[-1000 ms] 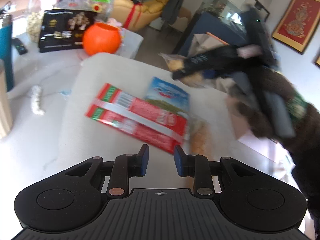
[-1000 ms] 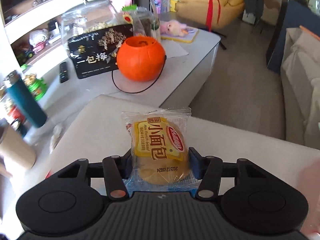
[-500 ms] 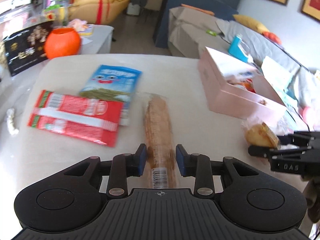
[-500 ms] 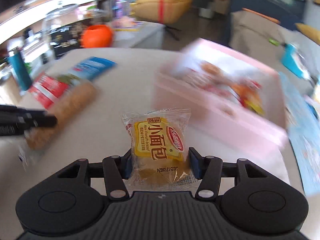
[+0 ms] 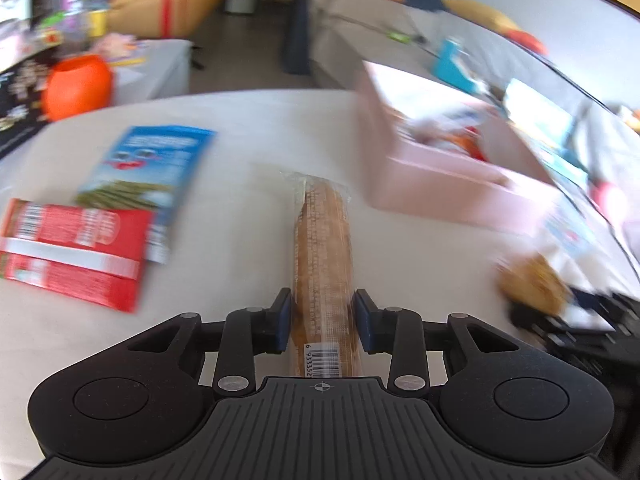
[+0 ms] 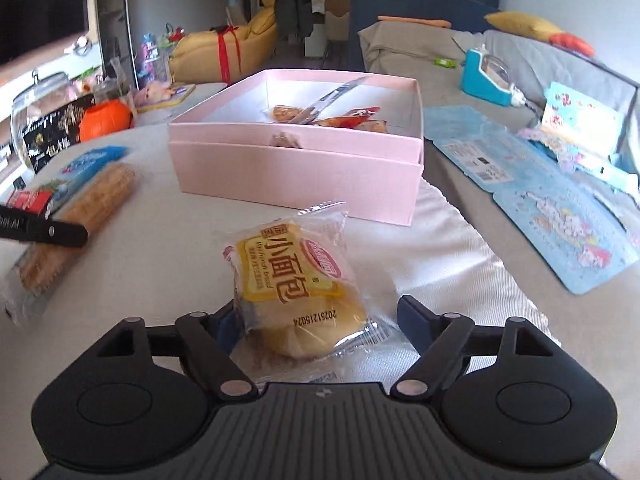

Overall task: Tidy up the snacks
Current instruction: 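Lift the bread bun pack with right tool while left tool grips the long biscuit-stick pack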

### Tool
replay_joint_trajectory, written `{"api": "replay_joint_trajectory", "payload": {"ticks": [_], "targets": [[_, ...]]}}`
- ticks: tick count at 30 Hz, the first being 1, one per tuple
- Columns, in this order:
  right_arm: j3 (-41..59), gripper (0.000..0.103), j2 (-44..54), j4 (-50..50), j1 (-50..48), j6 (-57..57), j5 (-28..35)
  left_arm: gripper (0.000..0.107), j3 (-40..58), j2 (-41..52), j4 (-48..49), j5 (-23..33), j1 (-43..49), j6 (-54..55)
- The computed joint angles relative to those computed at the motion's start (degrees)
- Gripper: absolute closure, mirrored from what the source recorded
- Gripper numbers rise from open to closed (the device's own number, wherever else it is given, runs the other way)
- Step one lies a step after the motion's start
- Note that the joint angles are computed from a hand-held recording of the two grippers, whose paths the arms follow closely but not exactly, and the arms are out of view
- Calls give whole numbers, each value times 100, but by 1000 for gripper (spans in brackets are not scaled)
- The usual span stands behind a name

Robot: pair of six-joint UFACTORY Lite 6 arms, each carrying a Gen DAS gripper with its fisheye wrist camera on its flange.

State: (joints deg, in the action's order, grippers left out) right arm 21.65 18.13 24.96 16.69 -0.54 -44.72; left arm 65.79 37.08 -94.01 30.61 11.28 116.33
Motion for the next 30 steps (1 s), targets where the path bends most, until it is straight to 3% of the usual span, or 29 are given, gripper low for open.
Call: {"api": "replay_joint_trajectory", "payload": {"ticks": [8, 14, 19, 21, 23, 29, 30], "targets": [[21, 19, 44, -28, -1, 36, -8, 69, -650, -315, 188, 280, -366, 443], [-46, 0, -111, -794, -261, 341, 340, 69, -613, -225, -300, 163, -541, 799], [-63, 1, -344, -1199, -431, 140, 748, 70, -641, -227, -456, 121, -596, 1040], [-116, 7, -523, -1668, -684, 472, 816, 70, -638, -231, -485, 66, -644, 1126], [-169, 7, -724, -2002, -875, 732, 814, 68, -652, -239, -525, 50, -676, 1200], [318, 8, -530, -1279, -748, 18, 1144, 65, -657, -261, -709, -109, -839, 1327], [427, 14, -432, -1335, -776, 83, 1250, 65, -643, -264, -709, -157, -872, 1329]]}}
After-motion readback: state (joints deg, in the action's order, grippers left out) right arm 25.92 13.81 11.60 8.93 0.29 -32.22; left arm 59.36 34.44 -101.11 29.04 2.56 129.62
